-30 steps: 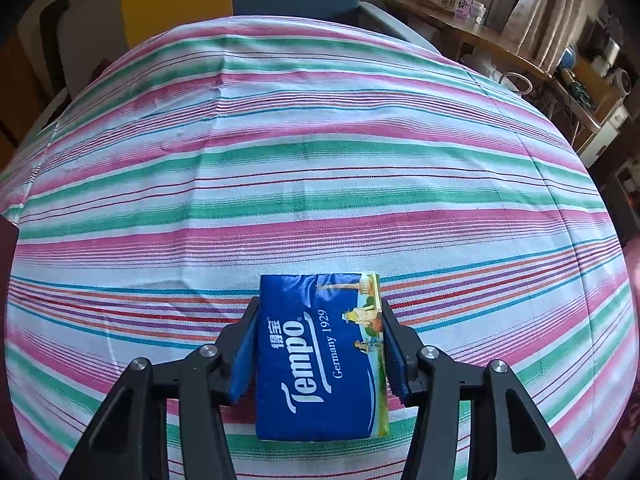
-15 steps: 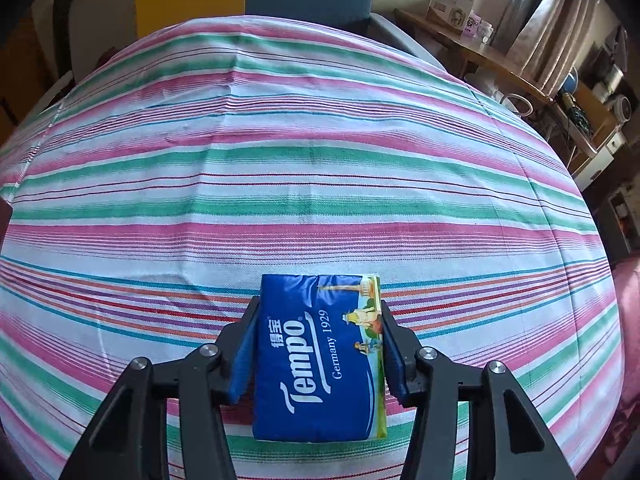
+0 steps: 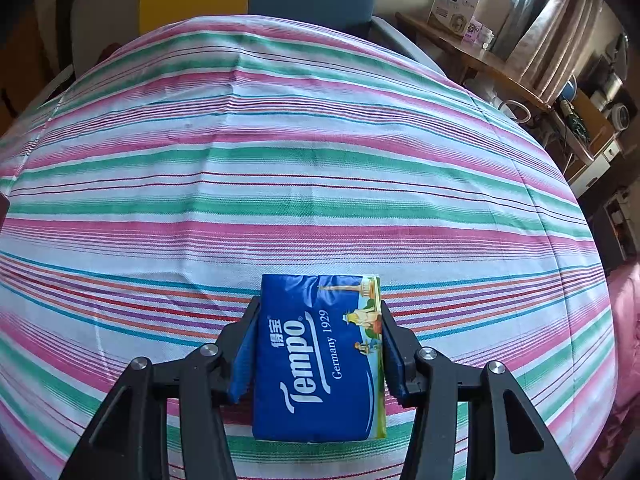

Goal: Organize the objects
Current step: 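Carry the purple packet into the tray and open the left gripper while the right gripper holds the tissue pack, then carry the Tempo tissue pack into the tray and open the right gripper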

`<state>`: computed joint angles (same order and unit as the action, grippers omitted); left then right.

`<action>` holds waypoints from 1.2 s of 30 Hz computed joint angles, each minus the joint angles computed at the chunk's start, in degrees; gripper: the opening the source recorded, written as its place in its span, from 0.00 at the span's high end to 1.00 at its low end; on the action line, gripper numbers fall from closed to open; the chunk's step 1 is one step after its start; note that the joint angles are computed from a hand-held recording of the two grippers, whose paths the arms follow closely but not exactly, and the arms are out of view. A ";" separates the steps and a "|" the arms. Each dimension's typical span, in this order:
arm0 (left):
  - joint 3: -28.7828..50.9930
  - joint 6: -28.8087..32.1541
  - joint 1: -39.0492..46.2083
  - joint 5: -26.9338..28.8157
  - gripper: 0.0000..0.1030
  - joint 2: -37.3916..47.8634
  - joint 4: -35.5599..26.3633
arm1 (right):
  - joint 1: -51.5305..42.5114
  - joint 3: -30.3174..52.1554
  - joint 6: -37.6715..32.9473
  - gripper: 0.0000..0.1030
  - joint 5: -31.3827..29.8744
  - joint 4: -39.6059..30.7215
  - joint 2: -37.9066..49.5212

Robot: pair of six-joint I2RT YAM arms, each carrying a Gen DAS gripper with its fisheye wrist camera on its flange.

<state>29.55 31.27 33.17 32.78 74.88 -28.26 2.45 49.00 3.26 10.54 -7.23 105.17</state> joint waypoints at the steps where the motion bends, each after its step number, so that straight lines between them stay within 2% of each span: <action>1: -0.23 -0.77 -1.63 -0.29 0.68 0.11 0.38 | 0.15 -0.14 0.08 0.49 0.16 0.12 -0.03; 4: -1.22 -4.62 -7.07 -2.94 0.68 0.79 3.85 | 0.06 -0.19 0.04 0.49 0.01 0.09 -0.12; 7: -0.21 -6.84 -10.13 -5.34 0.67 6.12 5.96 | 0.14 -0.32 -0.17 0.49 0.05 0.04 -0.35; 10: -0.37 -8.82 -12.21 -9.04 0.65 10.27 9.50 | -0.04 -0.34 -0.41 0.49 -0.13 0.15 -0.32; 13: -0.98 -9.66 -12.44 -9.82 0.60 10.90 10.78 | -0.10 -0.23 -0.46 0.49 -0.24 0.23 -0.18; 19: -3.35 -10.78 -12.47 -11.51 0.59 5.63 12.16 | 0.15 -0.13 -0.29 0.49 0.07 0.30 -0.10; 29: -5.36 -7.46 -7.03 -11.74 0.59 -7.08 10.27 | 0.88 -0.37 -0.05 0.49 1.19 0.24 -0.41; 36: -4.84 -4.57 -2.52 -10.61 0.59 -10.27 9.04 | 2.43 0.48 0.83 0.50 3.88 -1.76 -0.10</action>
<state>24.71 26.70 30.64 22.18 64.61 -19.22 4.87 49.48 4.09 14.42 -8.98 105.06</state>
